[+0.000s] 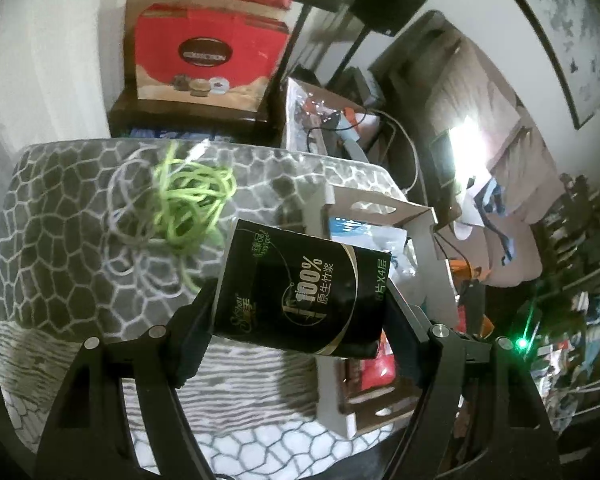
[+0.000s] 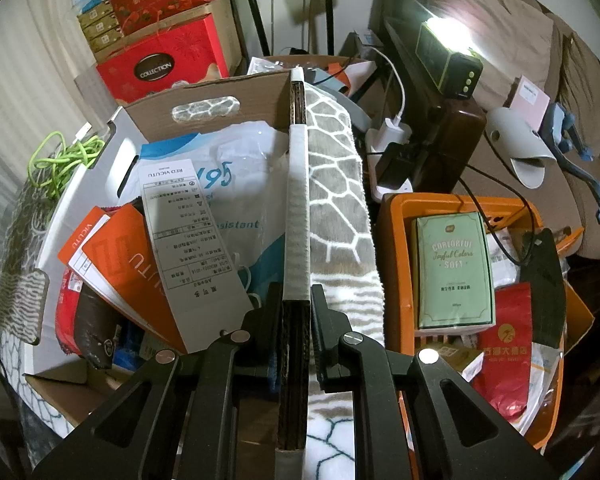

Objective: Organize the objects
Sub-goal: 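Carry the black box with the left tool and release it into the cardboard box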

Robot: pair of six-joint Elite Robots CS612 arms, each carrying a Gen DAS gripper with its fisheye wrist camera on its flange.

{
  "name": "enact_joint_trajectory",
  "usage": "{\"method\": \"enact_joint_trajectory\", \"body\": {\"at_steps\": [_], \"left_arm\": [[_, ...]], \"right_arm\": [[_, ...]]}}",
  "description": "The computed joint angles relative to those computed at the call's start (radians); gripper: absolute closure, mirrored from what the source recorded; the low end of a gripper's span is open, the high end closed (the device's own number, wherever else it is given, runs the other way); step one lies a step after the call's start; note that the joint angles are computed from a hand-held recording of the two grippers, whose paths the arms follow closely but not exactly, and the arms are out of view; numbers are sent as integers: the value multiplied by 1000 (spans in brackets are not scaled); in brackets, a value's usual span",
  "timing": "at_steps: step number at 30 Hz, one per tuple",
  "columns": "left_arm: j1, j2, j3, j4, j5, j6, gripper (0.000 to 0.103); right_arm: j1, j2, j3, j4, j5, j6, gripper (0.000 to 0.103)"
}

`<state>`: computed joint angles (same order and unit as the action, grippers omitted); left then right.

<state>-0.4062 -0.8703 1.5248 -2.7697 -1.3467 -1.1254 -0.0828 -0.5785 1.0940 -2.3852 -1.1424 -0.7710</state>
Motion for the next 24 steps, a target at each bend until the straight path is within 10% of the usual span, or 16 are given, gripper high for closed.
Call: {"method": "enact_joint_trajectory", "body": {"at_steps": [24], "left_arm": [[7,216,-363,258,-46,75,29]], "right_arm": [[4,0,2,-14,-12,-7,90]]}}
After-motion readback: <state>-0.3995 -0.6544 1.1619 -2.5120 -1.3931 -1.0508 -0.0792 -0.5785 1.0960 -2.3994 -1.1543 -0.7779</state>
